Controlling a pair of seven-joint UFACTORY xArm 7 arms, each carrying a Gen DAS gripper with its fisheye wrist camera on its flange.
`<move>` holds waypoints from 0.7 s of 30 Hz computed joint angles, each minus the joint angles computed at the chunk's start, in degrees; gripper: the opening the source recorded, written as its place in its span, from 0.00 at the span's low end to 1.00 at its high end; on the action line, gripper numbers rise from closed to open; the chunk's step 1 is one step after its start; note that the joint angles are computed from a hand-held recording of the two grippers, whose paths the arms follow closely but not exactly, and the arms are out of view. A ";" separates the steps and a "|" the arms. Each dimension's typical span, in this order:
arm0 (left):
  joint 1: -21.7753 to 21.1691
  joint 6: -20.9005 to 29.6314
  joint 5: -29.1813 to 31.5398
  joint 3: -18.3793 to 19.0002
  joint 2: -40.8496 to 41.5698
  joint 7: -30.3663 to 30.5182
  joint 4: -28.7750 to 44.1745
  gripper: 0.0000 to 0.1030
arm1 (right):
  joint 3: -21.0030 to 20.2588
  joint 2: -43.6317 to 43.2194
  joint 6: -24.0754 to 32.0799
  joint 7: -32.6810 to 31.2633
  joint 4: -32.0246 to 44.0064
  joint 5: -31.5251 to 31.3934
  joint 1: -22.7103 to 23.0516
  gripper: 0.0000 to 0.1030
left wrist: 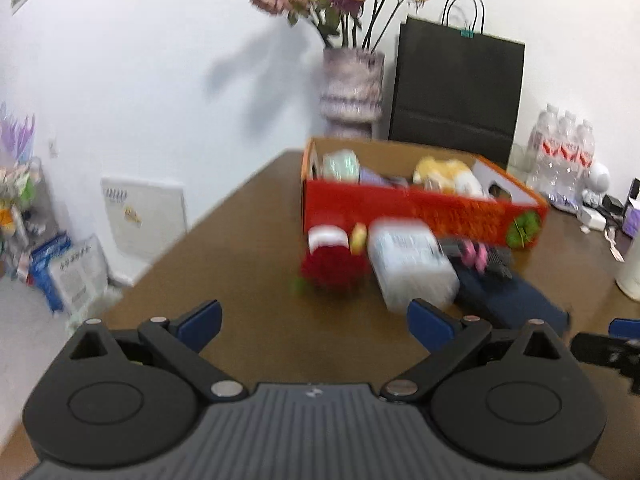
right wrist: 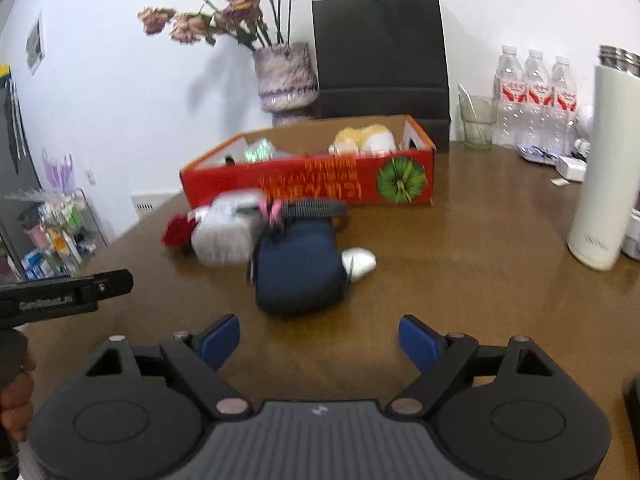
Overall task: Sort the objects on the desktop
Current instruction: 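Grasp the red rose with the left tool while the right tool grasps the braided cable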
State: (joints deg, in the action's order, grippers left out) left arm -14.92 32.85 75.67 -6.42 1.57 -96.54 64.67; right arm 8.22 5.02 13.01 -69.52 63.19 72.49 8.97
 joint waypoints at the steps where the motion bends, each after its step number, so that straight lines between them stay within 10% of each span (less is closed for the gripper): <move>1: 0.71 -1.17 0.33 0.69 1.31 1.47 1.60 0.96 | -0.10 1.22 0.67 0.70 1.95 -0.51 -0.08 0.78; 15: 6.24 -17.36 -31.07 4.43 17.80 33.27 15.46 0.78 | -2.69 28.08 11.55 38.61 37.88 -28.56 1.04 0.45; 21: 1.78 -18.69 -32.69 9.64 18.08 33.15 14.65 0.44 | -0.35 36.24 18.88 48.43 47.89 -34.14 -1.43 0.36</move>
